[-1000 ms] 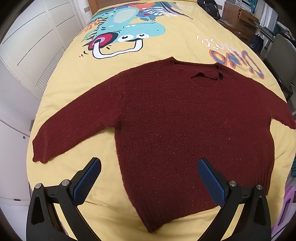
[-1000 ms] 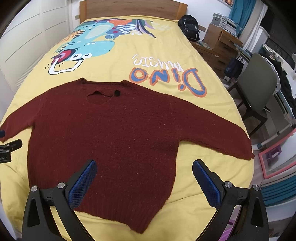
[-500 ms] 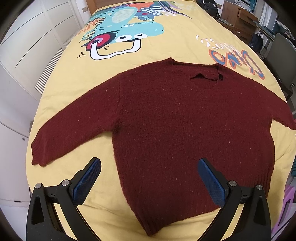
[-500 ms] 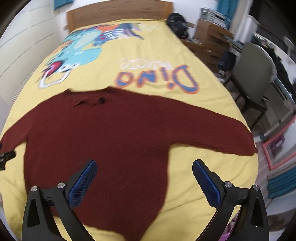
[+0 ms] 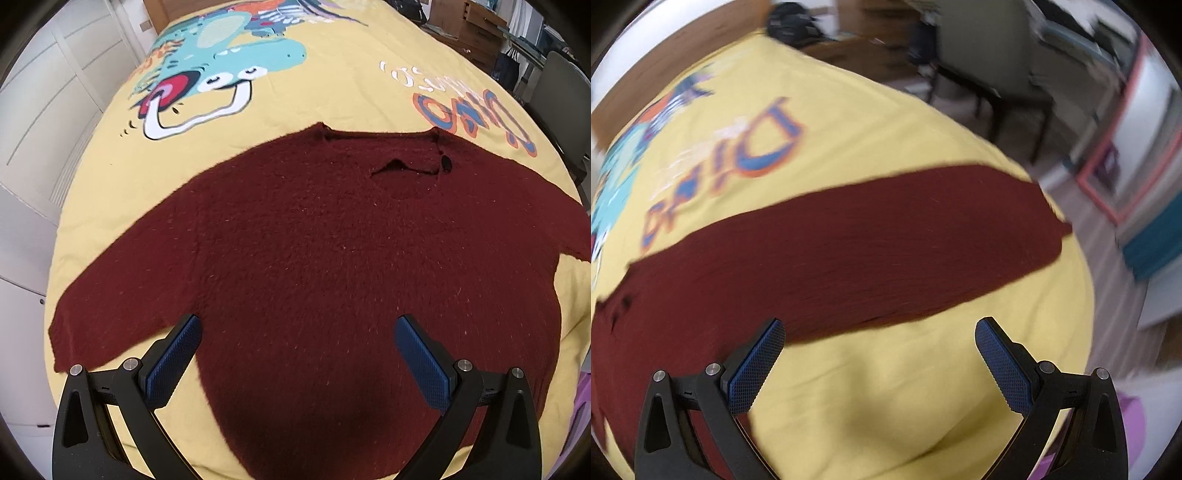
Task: Fold small clothes
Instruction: 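Grasp the sweater sleeve cuff with the right gripper and lift it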
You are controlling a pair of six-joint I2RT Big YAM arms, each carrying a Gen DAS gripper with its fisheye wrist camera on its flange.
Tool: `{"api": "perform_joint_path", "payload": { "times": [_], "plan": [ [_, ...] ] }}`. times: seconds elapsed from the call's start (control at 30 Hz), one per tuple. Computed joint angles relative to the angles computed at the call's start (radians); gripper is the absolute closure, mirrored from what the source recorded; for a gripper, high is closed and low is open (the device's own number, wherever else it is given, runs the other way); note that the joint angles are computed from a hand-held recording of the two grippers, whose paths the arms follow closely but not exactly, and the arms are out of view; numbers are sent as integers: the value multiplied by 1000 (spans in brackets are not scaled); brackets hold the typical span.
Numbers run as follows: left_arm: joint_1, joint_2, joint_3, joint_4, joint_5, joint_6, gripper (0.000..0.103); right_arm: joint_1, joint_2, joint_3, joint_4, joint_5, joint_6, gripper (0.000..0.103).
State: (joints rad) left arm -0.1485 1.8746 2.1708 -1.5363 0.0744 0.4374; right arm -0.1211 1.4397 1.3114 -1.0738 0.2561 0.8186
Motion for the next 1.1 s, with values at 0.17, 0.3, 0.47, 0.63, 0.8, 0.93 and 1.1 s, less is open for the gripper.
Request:
{"api": "perform_joint_path", "payload": {
  "times": [0.17,0.3,0.47,0.63,0.8,0.93,1.1],
  "plan": [
    [-2,61,54,-46,28,-19,1,-138,17,-75,49,-78,33,0],
    [0,68,41,-38,32,-23,1,-209,32,-109,91,-119,62,0],
    [12,67,12,-45,31,-27,1,-270,50,-131,152,-148,71,0],
    [26,57,-19,-33,8,-23,1,-292,83,-84,126,-150,80,41],
    [44,60,-19,-47,37,-30,1,-303,100,-15,77,-186,10,89],
    [52,52,-27,-41,38,-22,1,-254,96,54,31,-130,-70,89],
    [66,36,-44,-27,50,-14,1,-152,75,157,17,-80,-138,89]
  ]
}}
